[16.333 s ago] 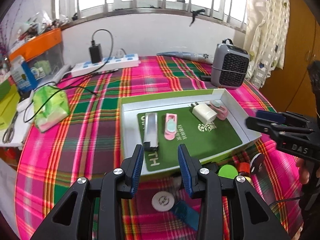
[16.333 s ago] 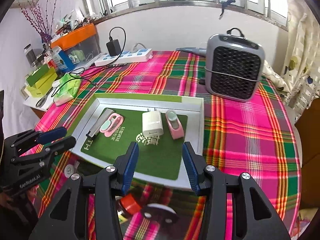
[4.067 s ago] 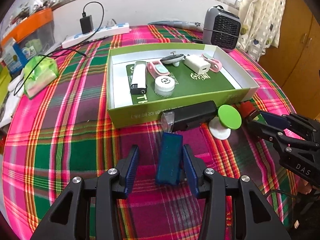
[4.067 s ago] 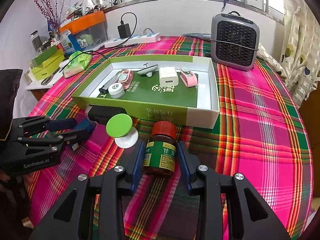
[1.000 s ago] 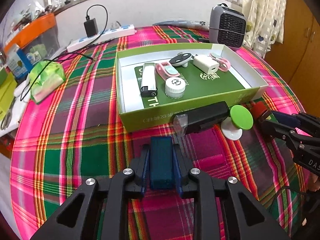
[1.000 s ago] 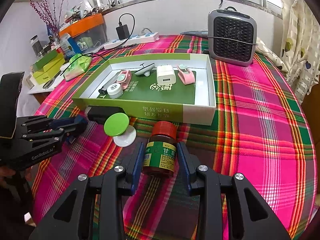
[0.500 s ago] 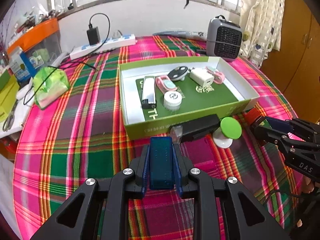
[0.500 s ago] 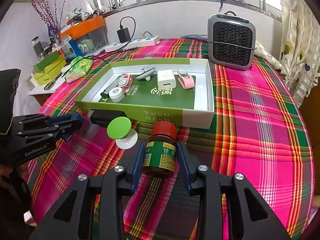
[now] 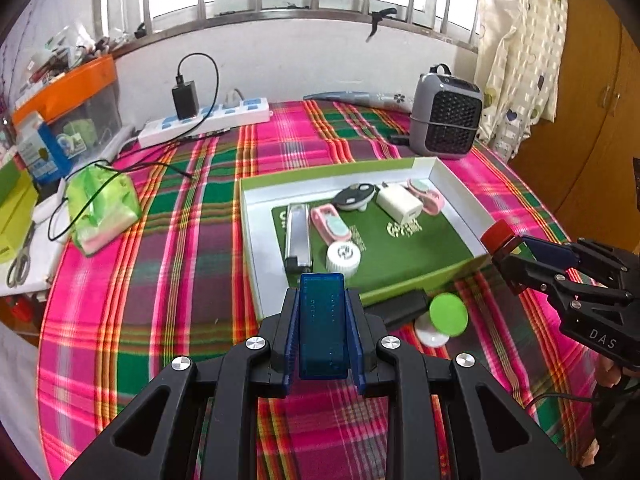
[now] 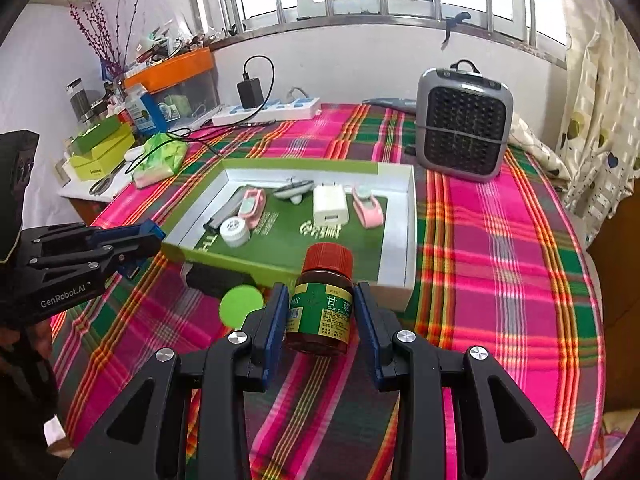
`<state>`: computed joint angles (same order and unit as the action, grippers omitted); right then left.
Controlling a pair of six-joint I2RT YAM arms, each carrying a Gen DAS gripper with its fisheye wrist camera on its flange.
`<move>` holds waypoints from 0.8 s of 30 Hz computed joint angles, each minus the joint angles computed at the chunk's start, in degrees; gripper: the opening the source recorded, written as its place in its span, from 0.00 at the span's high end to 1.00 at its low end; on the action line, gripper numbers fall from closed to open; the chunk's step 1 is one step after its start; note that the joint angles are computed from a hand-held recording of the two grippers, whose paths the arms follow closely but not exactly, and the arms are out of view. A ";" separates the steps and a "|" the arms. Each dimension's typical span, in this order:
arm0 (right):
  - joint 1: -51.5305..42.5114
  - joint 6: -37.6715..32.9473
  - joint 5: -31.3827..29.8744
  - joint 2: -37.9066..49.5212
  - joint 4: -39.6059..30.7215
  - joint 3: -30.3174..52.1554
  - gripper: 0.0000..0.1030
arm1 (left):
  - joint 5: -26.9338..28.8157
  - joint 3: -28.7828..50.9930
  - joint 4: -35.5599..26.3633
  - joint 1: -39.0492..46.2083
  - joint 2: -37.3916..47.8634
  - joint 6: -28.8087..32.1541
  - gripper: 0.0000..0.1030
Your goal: Organize rigid objects
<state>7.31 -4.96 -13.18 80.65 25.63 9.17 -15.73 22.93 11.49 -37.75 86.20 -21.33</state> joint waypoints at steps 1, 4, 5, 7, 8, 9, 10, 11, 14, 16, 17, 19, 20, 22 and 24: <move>-0.02 -0.13 0.03 0.43 -0.48 0.89 0.66 | 0.17 0.55 0.12 0.27 0.45 0.47 0.80; 0.01 -0.34 0.24 1.72 -1.01 2.62 0.66 | 1.42 2.19 0.43 1.68 2.06 1.46 0.80; 0.15 -0.37 0.46 2.38 -1.18 3.41 0.66 | 1.62 2.64 0.50 1.94 2.57 1.56 0.80; 0.05 -0.68 0.44 3.58 -1.66 4.94 0.66 | 2.06 3.71 0.62 2.73 3.64 2.18 0.80; 0.08 -0.72 0.41 4.32 -1.76 5.65 0.66 | 2.21 4.15 0.67 3.01 4.15 2.28 0.80; 0.18 -0.66 0.53 5.43 -1.89 6.61 0.66 | 2.37 4.68 0.70 3.32 4.73 2.42 0.80; 0.06 -0.82 0.54 6.41 -1.78 7.30 0.66 | 2.63 5.16 0.95 3.70 5.34 2.71 0.80; 0.13 -0.83 0.69 7.30 -1.78 7.99 0.66 | 2.91 5.66 1.10 4.09 6.00 2.91 0.80; 0.09 -1.04 0.52 10.38 -2.05 10.44 0.66 | 3.69 7.17 1.63 5.19 8.03 3.54 0.80; 0.13 -1.10 0.57 12.47 -2.31 12.03 0.66 | 4.60 8.25 2.05 6.22 9.78 3.68 0.80; 0.23 -1.20 0.66 13.64 -2.34 12.84 0.66 | 4.89 8.72 2.16 6.54 10.55 3.65 0.80; 0.40 -1.24 0.80 15.69 -2.31 14.16 0.66 | 5.37 9.78 2.45 7.14 12.37 3.94 0.80; 0.48 -1.24 0.88 16.51 -2.26 14.65 0.66 | 5.52 10.21 2.41 7.24 13.02 3.85 0.80; 0.62 -1.19 1.08 18.54 -2.22 15.88 0.66 | 5.99 11.21 2.63 7.68 14.74 4.06 0.80; 0.65 -1.22 1.21 20.00 -2.45 16.97 0.66 | 6.22 11.73 2.79 7.82 15.78 3.91 0.80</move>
